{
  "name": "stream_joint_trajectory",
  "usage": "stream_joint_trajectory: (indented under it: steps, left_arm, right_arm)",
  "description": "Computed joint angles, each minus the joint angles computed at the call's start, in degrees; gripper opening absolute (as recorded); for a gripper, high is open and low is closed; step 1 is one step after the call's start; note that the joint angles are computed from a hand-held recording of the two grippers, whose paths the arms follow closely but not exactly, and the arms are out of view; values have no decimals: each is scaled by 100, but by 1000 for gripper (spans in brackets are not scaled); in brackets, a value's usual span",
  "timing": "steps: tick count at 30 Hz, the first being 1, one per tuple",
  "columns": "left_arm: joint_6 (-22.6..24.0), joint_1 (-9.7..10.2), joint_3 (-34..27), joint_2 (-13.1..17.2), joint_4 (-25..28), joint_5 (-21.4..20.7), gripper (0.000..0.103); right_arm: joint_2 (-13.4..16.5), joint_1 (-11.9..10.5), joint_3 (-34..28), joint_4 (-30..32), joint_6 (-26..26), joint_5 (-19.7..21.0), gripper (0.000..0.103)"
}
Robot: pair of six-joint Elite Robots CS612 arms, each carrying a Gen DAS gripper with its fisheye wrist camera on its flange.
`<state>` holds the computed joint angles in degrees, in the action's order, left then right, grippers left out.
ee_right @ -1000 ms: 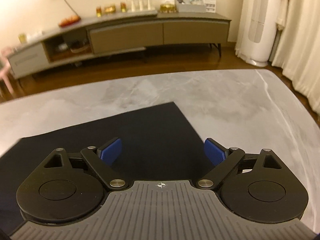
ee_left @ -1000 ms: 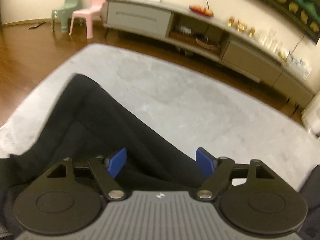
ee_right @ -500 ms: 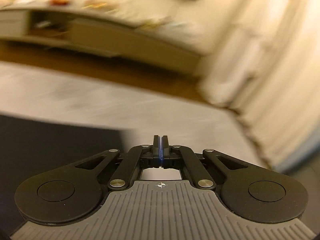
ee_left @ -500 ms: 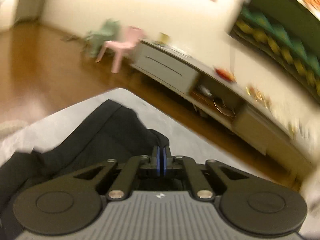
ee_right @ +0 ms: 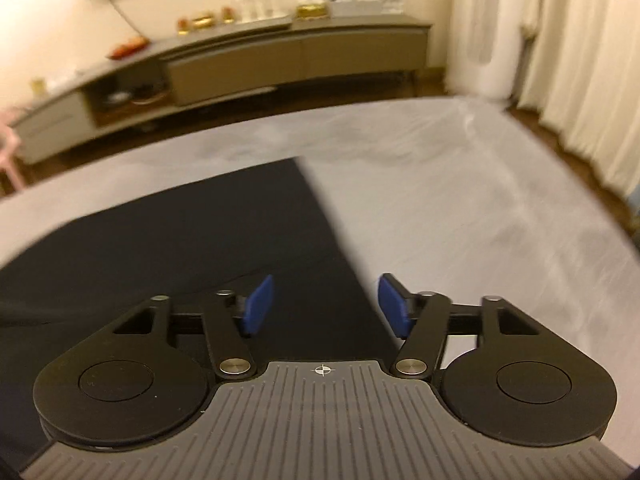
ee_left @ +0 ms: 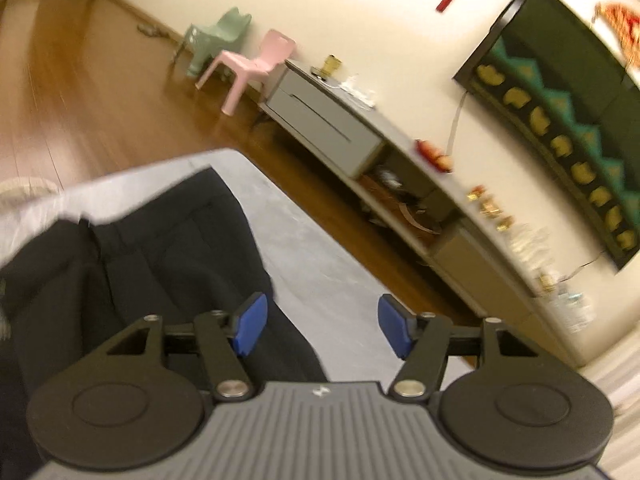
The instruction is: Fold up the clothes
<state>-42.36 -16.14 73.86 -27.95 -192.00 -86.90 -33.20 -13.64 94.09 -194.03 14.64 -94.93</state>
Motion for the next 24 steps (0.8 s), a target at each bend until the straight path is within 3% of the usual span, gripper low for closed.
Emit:
stream_joint_trajectory:
  steps: [1, 5, 10, 16, 17, 18, 19, 20, 24]
  left_arm:
    - [-22, -1, 140, -81, -144, -98, 63]
    - [464, -11, 598, -368, -679, -158, 67]
    - [641, 16, 1136, -563, -1030, -245, 72]
    - [887, 53, 1139, -496, -542, -314, 72]
    - [965, 46, 1097, -479, -466, -232, 72]
    - [1051, 36, 1055, -460, -391, -162, 72]
    - [1156, 24, 1011, -439, -317, -119, 72]
    - [1260, 11, 961, -415, -236, -79, 72]
    - [1633, -53, 766, -310, 53, 144, 72]
  right_arm:
    - [-69, -6, 128, -48, -76, 304, 77]
    - [-204, -165, 604, -219, 812, 1406, 79]
    - [-33, -299, 637, -622, 1985, 1404, 79]
    - [414, -308, 55, -1090, 2333, 1203, 80]
    - [450, -271, -17, -1084, 2257, 1096, 67]
    - [479, -268, -102, -961, 2155, 1121, 27]
    - [509, -269, -190, -824, 2052, 1161, 5]
    - [539, -269, -279, -685, 1948, 1200, 0]
    - [585, -159, -452, -1053, 1565, 267, 0]
